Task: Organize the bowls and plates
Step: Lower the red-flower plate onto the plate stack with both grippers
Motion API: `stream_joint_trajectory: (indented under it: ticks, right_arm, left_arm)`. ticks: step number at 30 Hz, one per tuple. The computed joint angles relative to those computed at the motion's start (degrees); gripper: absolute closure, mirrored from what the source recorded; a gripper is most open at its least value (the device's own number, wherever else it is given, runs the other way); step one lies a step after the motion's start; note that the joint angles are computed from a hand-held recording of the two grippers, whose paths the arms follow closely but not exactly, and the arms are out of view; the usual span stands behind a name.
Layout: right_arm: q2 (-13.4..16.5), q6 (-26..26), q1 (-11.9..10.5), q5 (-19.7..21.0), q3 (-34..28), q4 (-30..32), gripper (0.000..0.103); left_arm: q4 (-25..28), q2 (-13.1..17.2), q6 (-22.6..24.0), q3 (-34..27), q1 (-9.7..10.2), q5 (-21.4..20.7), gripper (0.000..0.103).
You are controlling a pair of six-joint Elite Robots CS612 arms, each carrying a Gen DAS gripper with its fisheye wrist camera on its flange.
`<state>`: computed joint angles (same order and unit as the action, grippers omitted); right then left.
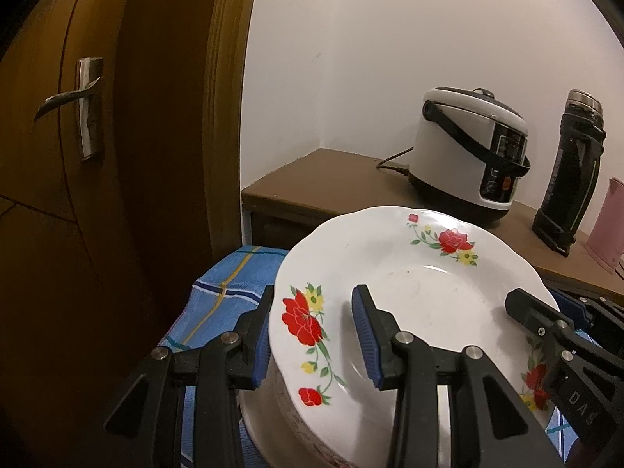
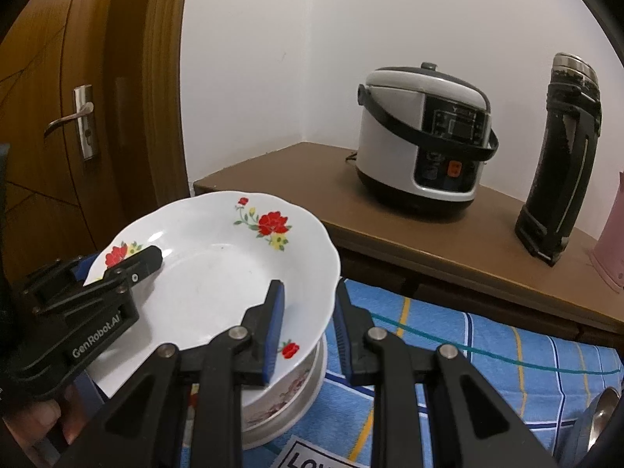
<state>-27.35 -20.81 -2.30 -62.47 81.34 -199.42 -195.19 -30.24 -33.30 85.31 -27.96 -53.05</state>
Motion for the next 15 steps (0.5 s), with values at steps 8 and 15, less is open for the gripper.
stream_joint_trajectory:
  ticks: [8, 15]
  right_arm:
    - [0.4, -0.1, 0.1, -0.1, -1.0, 1.9, 0.078]
    - [0.4, -0.7, 0.2, -0.1, -1.1, 3.1, 0.078]
  left_arm:
    - [2.1, 0.0, -0.7, -0.2, 0.12, -0.5, 0.062]
    - [3.5, -0.1, -1.5, -0.2, 0.18, -0.4, 0.062]
